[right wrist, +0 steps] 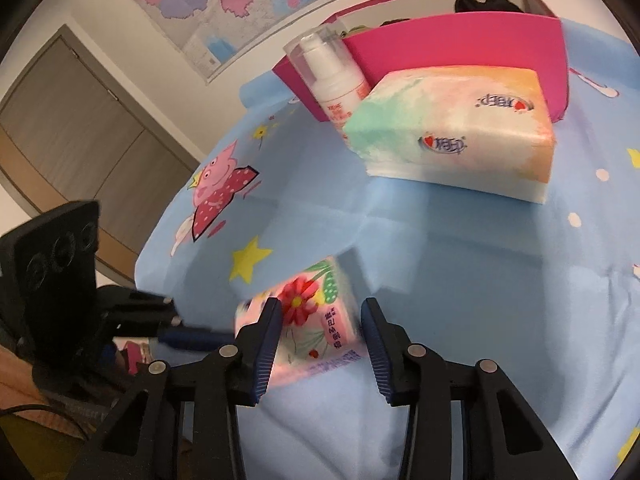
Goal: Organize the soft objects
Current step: 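Reach the right gripper to the pink floral tissue pack and grasp it, then carry the floral tissue pack with the right gripper into the pink box, release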
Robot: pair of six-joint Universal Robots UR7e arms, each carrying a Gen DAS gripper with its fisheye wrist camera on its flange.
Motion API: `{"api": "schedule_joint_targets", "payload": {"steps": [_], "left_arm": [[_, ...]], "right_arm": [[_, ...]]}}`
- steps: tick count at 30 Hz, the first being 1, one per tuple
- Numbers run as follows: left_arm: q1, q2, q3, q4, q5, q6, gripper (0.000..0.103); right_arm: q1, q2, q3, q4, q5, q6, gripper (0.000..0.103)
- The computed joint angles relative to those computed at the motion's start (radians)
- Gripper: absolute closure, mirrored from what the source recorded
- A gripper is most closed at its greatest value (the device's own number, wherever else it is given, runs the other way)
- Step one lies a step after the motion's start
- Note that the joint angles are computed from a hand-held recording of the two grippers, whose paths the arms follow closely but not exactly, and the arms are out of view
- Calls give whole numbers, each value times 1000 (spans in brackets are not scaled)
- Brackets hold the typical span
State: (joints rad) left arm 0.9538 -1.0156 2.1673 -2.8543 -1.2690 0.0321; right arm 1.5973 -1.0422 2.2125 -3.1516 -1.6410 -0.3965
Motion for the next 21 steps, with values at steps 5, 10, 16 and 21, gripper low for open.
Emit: {"api": "schedule_joint_targets", "payload": {"steps": [5, 10, 16, 21], "left_arm": [[26, 50, -71, -47, 15, 27, 75], [46, 96, -129, -40, 12, 50, 75], [47, 95, -137, -27, 17, 58, 75], [29, 90, -127, -36, 39, 65, 75]], "right_arm": [[-7, -4, 2, -18, 9, 17, 61], [-19, 2, -4, -39, 7, 41, 61], [-34, 6, -8, -58, 23, 46, 61], [-21, 17, -10, -90, -2, 48, 62]]}}
